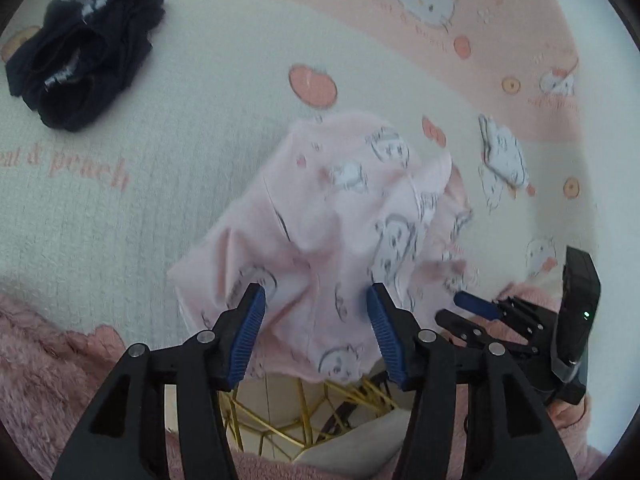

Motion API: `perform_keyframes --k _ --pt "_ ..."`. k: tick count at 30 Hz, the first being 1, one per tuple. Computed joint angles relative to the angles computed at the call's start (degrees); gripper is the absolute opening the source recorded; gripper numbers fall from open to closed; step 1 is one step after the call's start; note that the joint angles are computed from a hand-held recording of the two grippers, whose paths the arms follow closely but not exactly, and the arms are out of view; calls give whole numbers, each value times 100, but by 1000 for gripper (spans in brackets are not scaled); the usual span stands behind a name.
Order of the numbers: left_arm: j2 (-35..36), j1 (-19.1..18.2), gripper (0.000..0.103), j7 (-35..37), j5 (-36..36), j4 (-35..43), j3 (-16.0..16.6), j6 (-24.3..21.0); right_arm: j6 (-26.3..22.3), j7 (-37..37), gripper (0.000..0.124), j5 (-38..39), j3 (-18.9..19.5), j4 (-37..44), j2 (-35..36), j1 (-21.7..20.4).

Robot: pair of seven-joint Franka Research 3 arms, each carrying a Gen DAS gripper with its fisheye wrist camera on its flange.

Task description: Fold clothes

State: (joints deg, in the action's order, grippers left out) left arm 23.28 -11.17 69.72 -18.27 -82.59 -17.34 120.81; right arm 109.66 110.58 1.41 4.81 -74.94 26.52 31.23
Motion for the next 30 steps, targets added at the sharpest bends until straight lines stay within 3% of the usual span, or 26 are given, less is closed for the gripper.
perform_keyframes --k 2,4,6,7,8,9,11,12,13,15,19,22,24,26,30 --pt "120 22 56 300 -168 67 -134 -246 -142 4 38 55 45 -102 47 33" --pt "357 -181 56 213 172 348 -67 -559 -116 38 38 59 52 -223 43 74" --pt "588 -414 56 135 522 560 23 -314 27 75 38 7 32 -277 25 98" --pt "831 -452 54 197 619 895 -17 -408 82 87 38 -27 19 -254 39 104" --pt "1008 -494 50 197 706 1245 -4 -426 158 184 36 -194 -49 -205 47 153" --pt "1178 -542 38 182 793 1608 21 -417 232 283 36 -365 -112 -153 57 198" --pt "1202 -522 36 -27 798 1766 70 197 456 637 35 -785 -275 -139 -21 308" --pt "1046 -464 36 -290 710 1545 119 857 591 893 35 -1045 -367 -159 -95 367" --pt "841 -555 36 -695 694 1263 366 1466 711 1156 35 -1312 -450 -166 -159 416" --pt "772 -629 37 -1677 1239 1205 582 1782 899 1553 37 -1495 -478 -243 -297 372" --pt "851 -418 40 -1511 1368 1424 311 839 702 1315 39 -1050 -204 -60 -181 128" --pt "434 -448 43 -1709 1725 742 424 747 675 804 49 -641 4 -135 -128 58" --pt "145 -406 44 -1862 1860 247 462 783 782 486 69 -510 72 -237 -90 80" --pt "-37 -347 45 -2070 1917 -95 489 881 887 185 70 -521 89 -214 42 155" --pt "126 -380 50 -2290 2219 35 522 676 503 87 69 -1408 -206 423 585 677"
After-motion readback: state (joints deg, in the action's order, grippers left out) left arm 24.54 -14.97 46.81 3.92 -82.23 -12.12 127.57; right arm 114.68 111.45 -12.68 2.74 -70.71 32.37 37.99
